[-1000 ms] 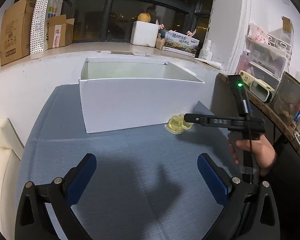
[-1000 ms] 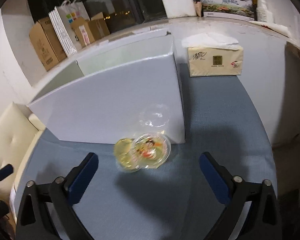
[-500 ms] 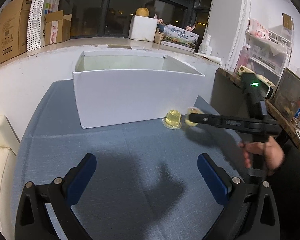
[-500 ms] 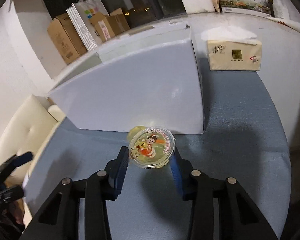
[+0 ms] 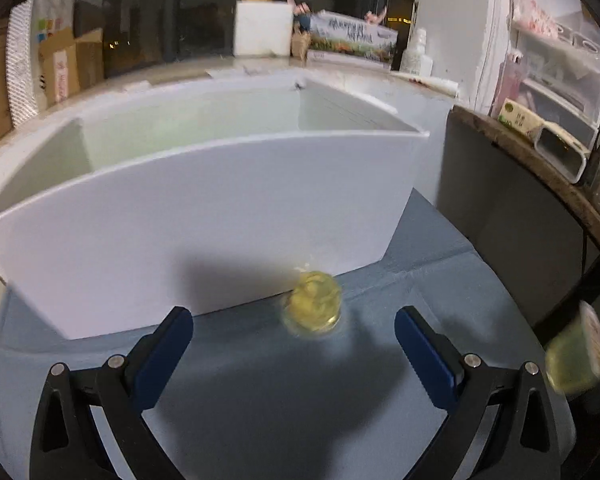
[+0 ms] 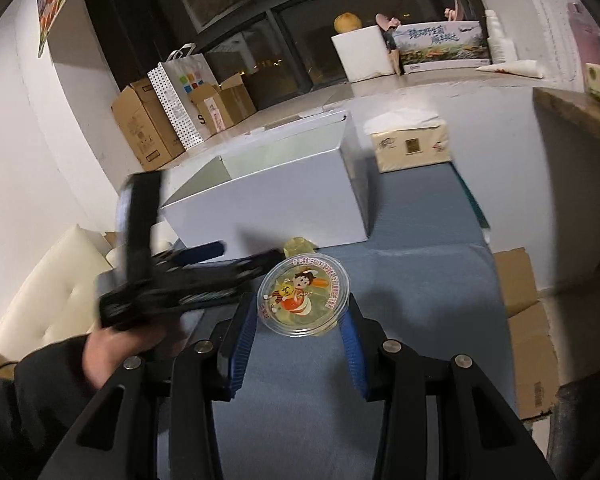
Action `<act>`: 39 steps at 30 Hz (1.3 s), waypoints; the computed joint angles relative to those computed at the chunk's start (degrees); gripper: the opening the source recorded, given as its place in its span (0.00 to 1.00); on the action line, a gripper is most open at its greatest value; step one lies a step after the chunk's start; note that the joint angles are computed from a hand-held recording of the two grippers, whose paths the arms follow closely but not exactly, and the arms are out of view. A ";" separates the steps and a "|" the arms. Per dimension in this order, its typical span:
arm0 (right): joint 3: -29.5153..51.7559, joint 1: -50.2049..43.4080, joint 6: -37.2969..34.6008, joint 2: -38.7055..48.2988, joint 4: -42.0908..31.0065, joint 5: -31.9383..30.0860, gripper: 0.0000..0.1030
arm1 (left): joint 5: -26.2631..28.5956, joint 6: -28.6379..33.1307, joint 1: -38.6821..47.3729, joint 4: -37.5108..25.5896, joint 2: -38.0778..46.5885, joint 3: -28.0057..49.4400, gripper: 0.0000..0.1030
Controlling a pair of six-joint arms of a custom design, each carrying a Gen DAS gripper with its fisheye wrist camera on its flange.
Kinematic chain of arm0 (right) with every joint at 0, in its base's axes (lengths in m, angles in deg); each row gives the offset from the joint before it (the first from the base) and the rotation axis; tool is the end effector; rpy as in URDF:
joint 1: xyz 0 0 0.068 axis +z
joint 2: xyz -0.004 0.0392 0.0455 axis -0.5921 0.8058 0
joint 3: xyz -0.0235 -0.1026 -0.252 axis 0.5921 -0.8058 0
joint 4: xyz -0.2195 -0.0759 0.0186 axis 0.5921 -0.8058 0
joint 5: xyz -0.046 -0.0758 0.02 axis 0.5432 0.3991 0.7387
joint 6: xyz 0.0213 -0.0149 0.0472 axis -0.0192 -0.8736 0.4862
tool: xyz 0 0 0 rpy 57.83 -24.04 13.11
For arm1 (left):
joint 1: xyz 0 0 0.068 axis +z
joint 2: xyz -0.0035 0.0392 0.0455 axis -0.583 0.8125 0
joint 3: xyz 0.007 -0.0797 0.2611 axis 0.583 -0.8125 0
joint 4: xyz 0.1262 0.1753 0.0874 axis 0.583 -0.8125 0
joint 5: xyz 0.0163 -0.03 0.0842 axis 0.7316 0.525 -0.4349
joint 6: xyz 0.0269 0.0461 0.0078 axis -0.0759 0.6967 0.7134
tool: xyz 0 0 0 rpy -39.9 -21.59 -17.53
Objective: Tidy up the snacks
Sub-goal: 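Carry the jelly cup into the white box with the right tool while the left grasps the last cup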
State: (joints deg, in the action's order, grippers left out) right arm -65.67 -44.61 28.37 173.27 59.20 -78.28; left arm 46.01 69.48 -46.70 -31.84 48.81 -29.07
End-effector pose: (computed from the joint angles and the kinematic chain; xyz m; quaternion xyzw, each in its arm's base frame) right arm 0.2451 -0.0153 0.1042 -0.0685 0.8786 0.2363 0.4094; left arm 0.3863 -0.0806 0.0564 0.1120 0.9166 -0.1056 0.3689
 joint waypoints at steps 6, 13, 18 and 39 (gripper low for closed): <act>-0.46 -0.05 1.11 -1.00 1.13 0.01 0.44 | -1.72 -2.67 -1.24 -5.98 6.50 9.67 0.73; -0.63 1.64 1.85 0.24 2.65 1.16 0.44 | 6.31 -1.30 1.54 0.97 5.13 3.94 0.37; -0.70 3.56 2.02 -0.87 2.35 1.45 0.44 | 12.40 0.28 6.09 12.33 -3.39 -11.37 0.37; 46.42 16.67 8.52 14.97 -21.99 8.17 0.45 | 20.55 -0.07 22.20 -6.73 -9.76 11.28 0.48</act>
